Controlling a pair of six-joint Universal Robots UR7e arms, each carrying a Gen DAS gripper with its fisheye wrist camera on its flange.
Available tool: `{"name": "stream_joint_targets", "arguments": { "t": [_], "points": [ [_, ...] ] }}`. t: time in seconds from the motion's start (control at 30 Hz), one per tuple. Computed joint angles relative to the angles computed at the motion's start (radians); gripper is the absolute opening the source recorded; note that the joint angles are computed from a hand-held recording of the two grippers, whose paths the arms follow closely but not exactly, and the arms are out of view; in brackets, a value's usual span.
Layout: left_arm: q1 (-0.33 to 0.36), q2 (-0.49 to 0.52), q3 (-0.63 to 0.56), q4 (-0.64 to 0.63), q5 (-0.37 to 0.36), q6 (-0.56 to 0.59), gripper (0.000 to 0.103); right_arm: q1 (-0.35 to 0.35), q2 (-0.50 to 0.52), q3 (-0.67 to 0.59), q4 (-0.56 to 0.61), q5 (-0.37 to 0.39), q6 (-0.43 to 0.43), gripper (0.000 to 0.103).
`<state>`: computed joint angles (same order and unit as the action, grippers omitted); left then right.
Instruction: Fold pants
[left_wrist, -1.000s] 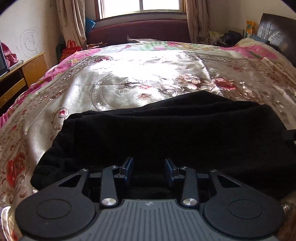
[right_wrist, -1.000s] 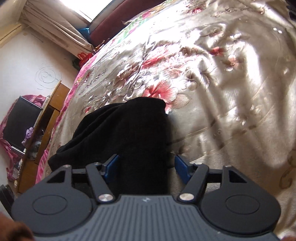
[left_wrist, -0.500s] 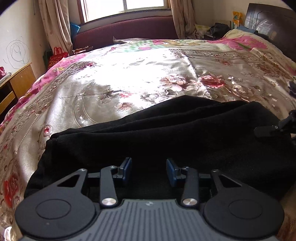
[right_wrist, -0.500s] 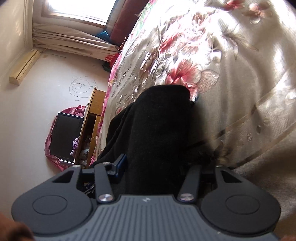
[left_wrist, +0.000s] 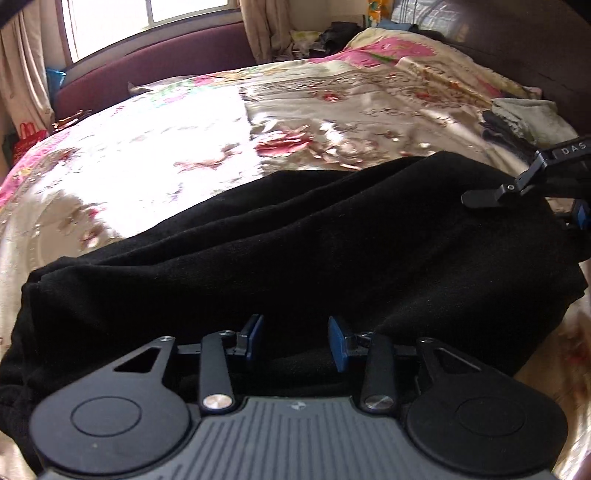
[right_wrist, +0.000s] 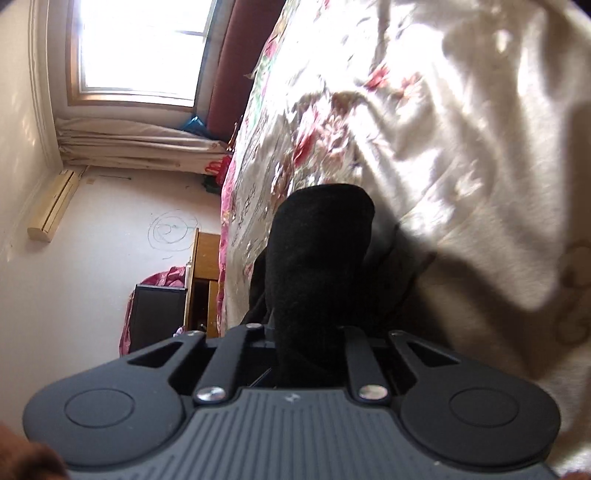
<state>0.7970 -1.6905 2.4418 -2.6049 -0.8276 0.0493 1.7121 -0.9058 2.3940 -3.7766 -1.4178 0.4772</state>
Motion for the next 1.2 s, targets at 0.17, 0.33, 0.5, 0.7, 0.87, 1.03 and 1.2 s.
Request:
{"name": "stream_joint_targets", "arguments": {
  "t": [0.17,0.33,0.5,0.7,0.87,1.03,1.2],
  "points": [
    [-0.012,0.107,0.001,-0.127,-0.173,0.049,0.053,0.048,-0.181,0.098,0.028,-0.225,0.02,0.014],
    [-0.02,0.096,0.0,-0.146,-0.19,0.066,0.054,0.213,-0.305,0.014,0.299,-0.466,-0.01,0.014],
    [-0.018,0.002,0.018,-0.164,-0.07,0.146,0.054,0.343,-0.214,-0.16,0.459,-0.564,-0.016,0.016],
    [0.023,-0.12,0.042,-0.205,-0.028,0.147,0.054,0.432,-0.039,-0.344,0.55,-0.612,0.026,0.018],
    [0.041,-0.205,0.059,-0.213,0.033,0.185,0.055,0.491,0.128,-0.511,0.661,-0.648,0.042,0.018],
    [0.154,-0.242,0.002,-0.157,-0.063,0.114,0.058,0.509,0.261,-0.641,0.781,-0.671,0.114,0.034],
    [0.183,-0.259,0.0,-0.179,-0.051,0.084,0.058,0.537,0.318,-0.707,0.831,-0.7,0.071,0.036]
  ]
}}
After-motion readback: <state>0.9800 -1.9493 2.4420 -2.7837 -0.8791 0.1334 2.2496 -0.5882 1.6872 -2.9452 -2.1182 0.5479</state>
